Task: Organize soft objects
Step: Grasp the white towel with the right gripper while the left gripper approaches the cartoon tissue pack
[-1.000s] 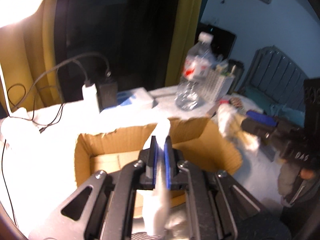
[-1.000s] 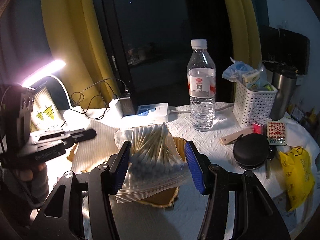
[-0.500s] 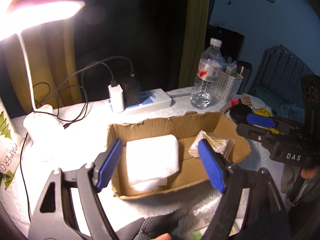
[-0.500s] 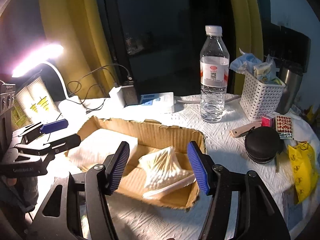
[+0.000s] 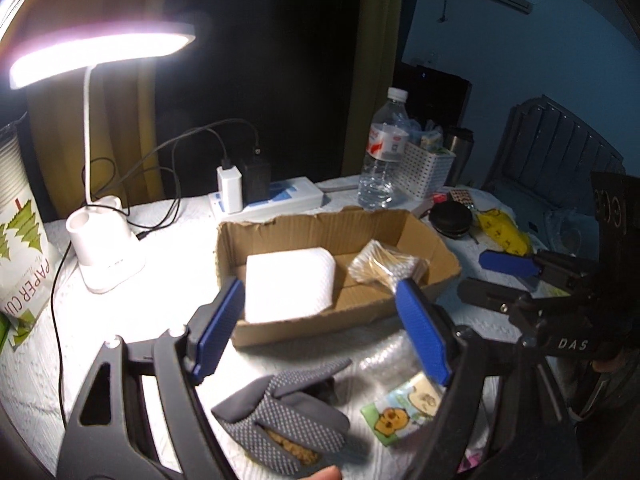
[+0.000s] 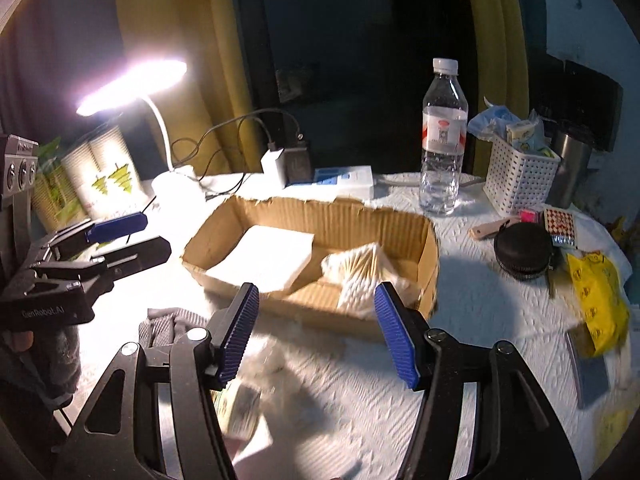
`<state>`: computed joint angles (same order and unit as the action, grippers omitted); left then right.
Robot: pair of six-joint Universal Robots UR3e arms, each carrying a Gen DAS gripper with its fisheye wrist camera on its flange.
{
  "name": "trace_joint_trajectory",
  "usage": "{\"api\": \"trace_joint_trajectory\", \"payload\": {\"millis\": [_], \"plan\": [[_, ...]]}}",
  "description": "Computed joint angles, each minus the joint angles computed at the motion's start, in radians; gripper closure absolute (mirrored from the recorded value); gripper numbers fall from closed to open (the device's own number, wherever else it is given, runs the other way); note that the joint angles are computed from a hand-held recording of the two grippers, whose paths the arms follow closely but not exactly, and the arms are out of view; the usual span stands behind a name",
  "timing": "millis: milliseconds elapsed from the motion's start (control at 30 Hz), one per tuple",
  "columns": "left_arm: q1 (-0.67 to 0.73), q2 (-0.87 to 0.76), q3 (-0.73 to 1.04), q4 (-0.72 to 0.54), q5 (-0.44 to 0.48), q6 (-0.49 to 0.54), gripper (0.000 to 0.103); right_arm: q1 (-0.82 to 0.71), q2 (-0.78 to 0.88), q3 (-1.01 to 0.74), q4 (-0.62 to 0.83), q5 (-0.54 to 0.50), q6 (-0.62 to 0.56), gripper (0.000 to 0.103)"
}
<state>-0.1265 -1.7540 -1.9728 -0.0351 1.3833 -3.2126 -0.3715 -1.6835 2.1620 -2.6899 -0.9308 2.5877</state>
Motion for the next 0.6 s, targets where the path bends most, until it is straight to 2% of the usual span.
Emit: {"api": "trace_joint_trajectory", "payload": {"millis": [333, 600], "plan": [[-0.038, 0.064, -0.136, 0.053, 0.014, -0.014, 0.024, -0.065, -0.159, 0.17, 0.124, 0.019, -0.12, 0.04], [-0.053, 0.084, -0.193, 0.067, 0.025, -0.023, 0.024, -0.081, -0.214, 0.254, 0.226, 0.017, -0.223, 0.04]]}}
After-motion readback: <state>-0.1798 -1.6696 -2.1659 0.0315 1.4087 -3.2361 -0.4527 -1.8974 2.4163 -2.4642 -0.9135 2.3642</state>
